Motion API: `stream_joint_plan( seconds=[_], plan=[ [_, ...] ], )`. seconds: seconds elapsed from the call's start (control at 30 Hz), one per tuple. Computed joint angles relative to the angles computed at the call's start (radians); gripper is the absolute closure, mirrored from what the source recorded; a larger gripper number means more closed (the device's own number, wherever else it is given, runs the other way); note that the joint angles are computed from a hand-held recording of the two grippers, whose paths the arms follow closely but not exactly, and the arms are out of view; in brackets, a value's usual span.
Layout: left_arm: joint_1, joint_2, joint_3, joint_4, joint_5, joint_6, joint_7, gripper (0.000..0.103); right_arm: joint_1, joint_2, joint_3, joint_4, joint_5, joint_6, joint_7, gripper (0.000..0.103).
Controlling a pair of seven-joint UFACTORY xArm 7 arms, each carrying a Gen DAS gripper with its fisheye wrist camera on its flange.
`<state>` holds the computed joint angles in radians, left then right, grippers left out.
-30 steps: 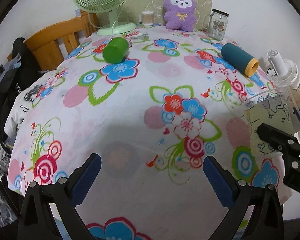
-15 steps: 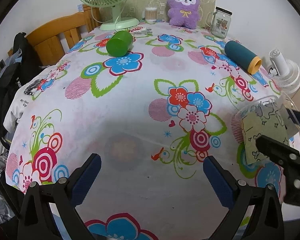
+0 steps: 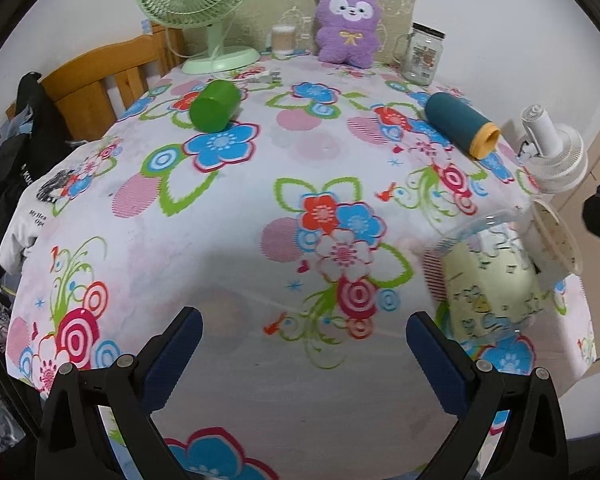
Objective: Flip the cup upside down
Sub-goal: 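Close the left gripper on the paper cup while the right gripper releases it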
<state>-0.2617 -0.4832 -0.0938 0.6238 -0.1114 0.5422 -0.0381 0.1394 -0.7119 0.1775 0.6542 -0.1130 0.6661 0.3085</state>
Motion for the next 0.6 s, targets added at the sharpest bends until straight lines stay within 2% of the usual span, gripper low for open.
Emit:
stream_joint_plan(
  seconds=[0.33,0.6],
  plan=[
    [-0.093,0.039,-0.024,0.083,-0.074,0.036,0.029,0.000,-0.060,-0.220,-0.066,-0.118,0.010,0.042,-0.005,0.013],
    [-0.121,0.090,-0.066,0.153,-0.079,0.050,-0.014,0.000,-0.122,-0.347,-0.125,-0.196,0.037,0.085,-0.036,0.013]
  ],
)
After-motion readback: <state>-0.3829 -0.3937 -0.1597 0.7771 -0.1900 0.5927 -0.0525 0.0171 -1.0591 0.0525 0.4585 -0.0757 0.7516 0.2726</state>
